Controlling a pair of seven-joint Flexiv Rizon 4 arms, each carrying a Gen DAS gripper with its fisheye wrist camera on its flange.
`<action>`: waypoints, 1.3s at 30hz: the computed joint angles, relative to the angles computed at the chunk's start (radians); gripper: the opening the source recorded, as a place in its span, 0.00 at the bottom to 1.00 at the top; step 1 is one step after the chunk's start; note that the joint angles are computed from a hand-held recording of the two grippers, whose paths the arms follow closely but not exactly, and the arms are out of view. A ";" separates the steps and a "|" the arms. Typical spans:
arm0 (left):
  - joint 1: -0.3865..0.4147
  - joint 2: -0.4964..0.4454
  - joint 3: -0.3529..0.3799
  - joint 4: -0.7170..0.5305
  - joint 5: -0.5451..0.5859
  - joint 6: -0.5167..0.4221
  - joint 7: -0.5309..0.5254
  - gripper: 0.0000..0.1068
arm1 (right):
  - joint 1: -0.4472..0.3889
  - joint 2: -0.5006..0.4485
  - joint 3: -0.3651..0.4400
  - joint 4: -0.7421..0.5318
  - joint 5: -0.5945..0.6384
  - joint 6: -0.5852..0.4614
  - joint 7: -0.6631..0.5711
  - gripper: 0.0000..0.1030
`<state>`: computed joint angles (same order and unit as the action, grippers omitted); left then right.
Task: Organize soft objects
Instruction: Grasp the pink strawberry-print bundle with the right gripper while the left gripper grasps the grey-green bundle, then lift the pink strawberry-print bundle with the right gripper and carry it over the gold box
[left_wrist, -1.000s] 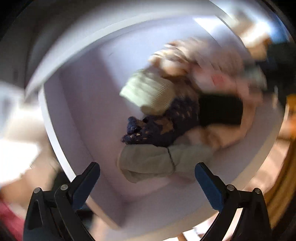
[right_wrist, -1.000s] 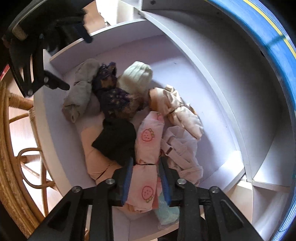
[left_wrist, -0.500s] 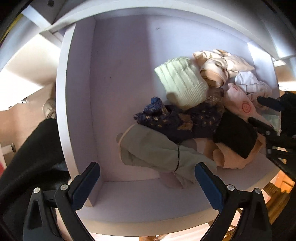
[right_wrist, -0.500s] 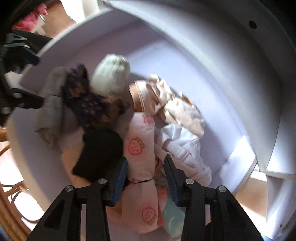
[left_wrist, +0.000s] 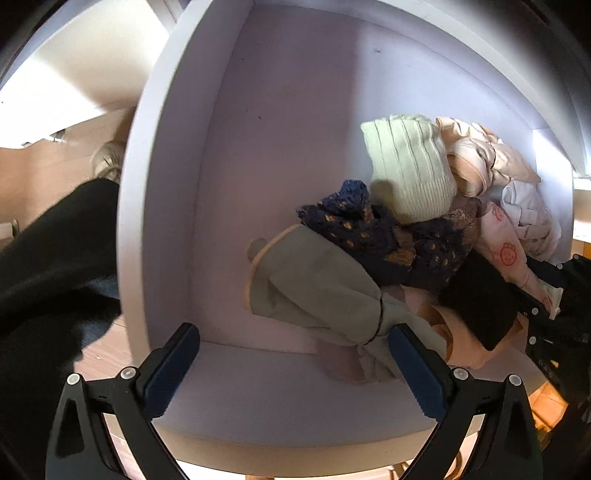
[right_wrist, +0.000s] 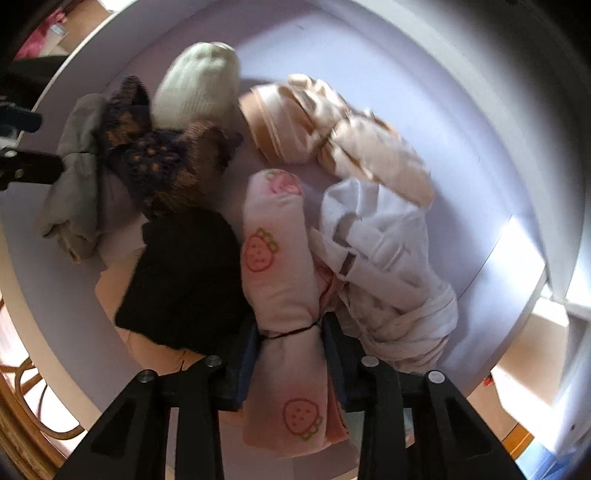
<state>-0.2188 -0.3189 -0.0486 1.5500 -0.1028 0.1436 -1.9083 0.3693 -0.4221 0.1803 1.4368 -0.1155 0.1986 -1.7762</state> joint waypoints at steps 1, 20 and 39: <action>-0.001 0.001 0.001 0.006 -0.004 0.007 -0.012 0.96 | 0.003 0.007 0.000 0.014 -0.012 0.018 0.000 0.32; -0.048 0.068 -0.019 0.111 0.040 0.174 -0.168 0.64 | 0.014 0.013 0.001 0.030 -0.034 0.029 -0.006 0.32; -0.025 0.019 0.011 0.034 0.156 0.144 -0.044 0.38 | 0.016 0.017 0.000 0.032 -0.039 0.041 0.013 0.32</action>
<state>-0.2439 -0.3001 -0.0374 1.5845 0.0527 0.2873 -1.9523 0.3855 -0.4052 0.1799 1.4688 -0.1544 0.2398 -1.7631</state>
